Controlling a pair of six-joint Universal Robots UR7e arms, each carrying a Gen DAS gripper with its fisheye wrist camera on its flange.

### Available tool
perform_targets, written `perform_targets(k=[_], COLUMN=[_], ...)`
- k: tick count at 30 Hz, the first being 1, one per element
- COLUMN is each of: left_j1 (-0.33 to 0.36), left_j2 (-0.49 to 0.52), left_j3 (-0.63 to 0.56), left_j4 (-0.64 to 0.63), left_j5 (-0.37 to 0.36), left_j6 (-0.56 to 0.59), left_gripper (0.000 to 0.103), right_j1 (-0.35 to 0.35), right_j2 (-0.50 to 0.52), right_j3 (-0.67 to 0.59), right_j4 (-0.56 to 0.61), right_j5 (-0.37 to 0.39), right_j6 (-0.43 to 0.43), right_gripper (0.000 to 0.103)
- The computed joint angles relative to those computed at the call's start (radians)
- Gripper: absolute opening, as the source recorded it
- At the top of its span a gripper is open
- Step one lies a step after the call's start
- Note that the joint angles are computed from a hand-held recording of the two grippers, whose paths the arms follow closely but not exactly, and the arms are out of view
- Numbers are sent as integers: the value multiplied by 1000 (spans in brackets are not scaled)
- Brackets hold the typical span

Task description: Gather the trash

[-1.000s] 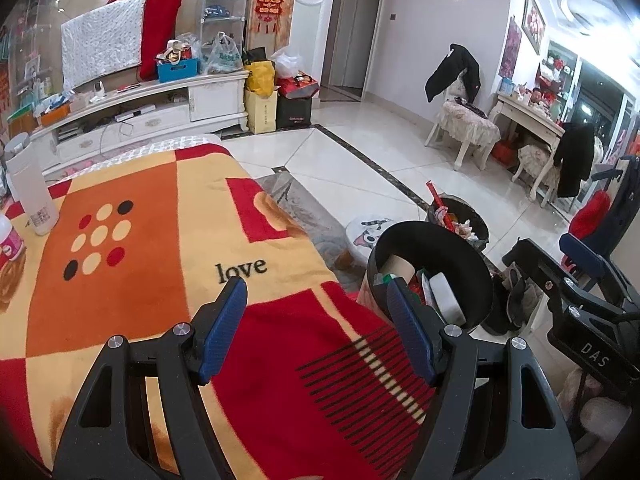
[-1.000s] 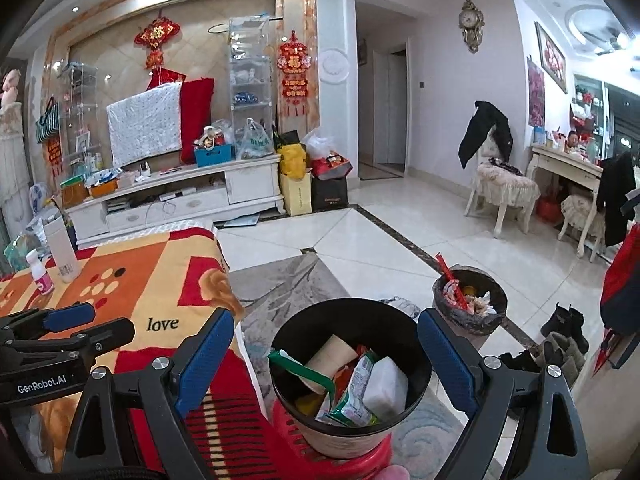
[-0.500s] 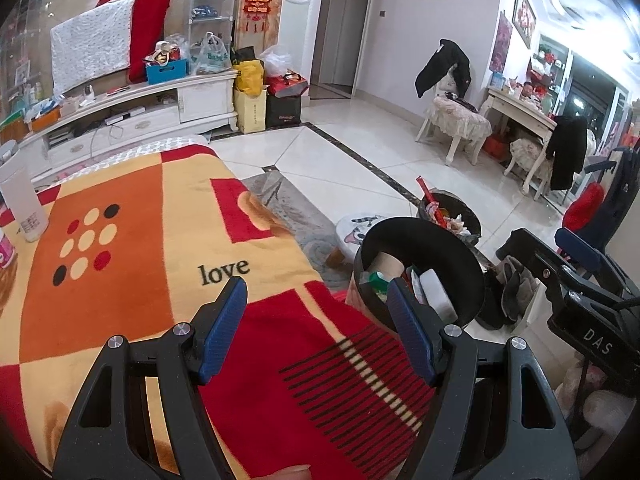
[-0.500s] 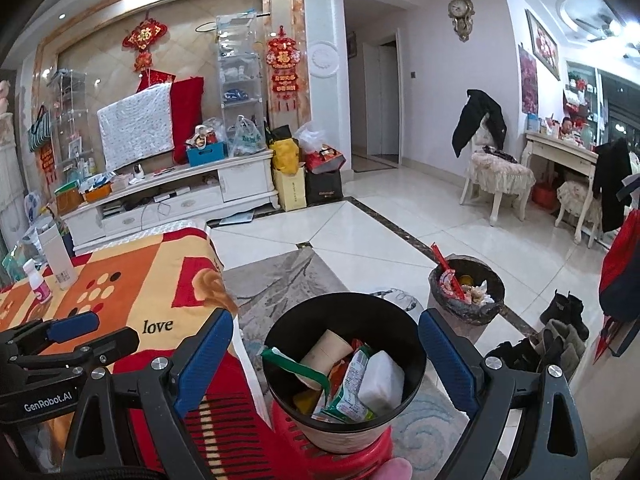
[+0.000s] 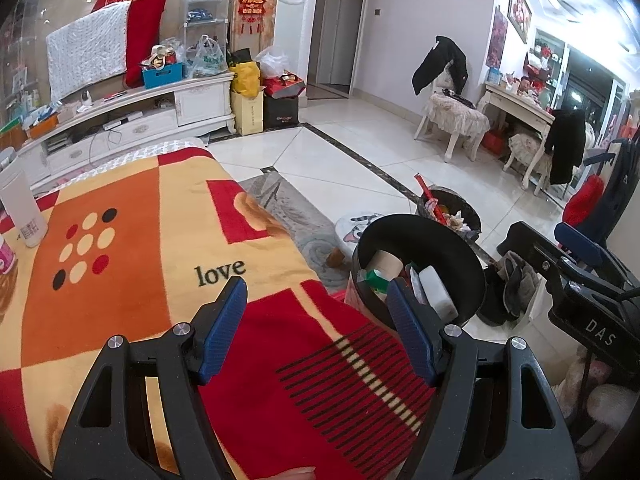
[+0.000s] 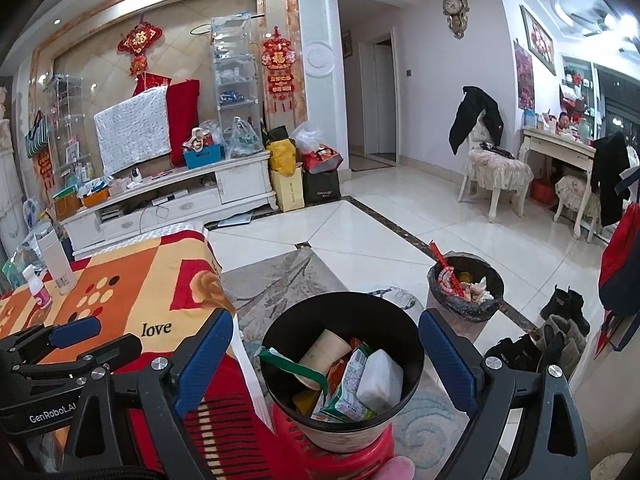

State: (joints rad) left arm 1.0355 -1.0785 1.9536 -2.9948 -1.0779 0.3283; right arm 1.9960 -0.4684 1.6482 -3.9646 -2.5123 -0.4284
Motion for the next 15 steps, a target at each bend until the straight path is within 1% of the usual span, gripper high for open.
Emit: perform_targets(k=[15], left_j1=[-1], left_j2=[0], left_j3=[1], left_j4=[14], left_j5=[-11], left_j6=[-7], left_gripper=[72], right_j1=[-5], right_j2=[2], right_j3=[-1], right_j4=[9], right_j5=[-10], right_j6=[8], right_gripper=[93])
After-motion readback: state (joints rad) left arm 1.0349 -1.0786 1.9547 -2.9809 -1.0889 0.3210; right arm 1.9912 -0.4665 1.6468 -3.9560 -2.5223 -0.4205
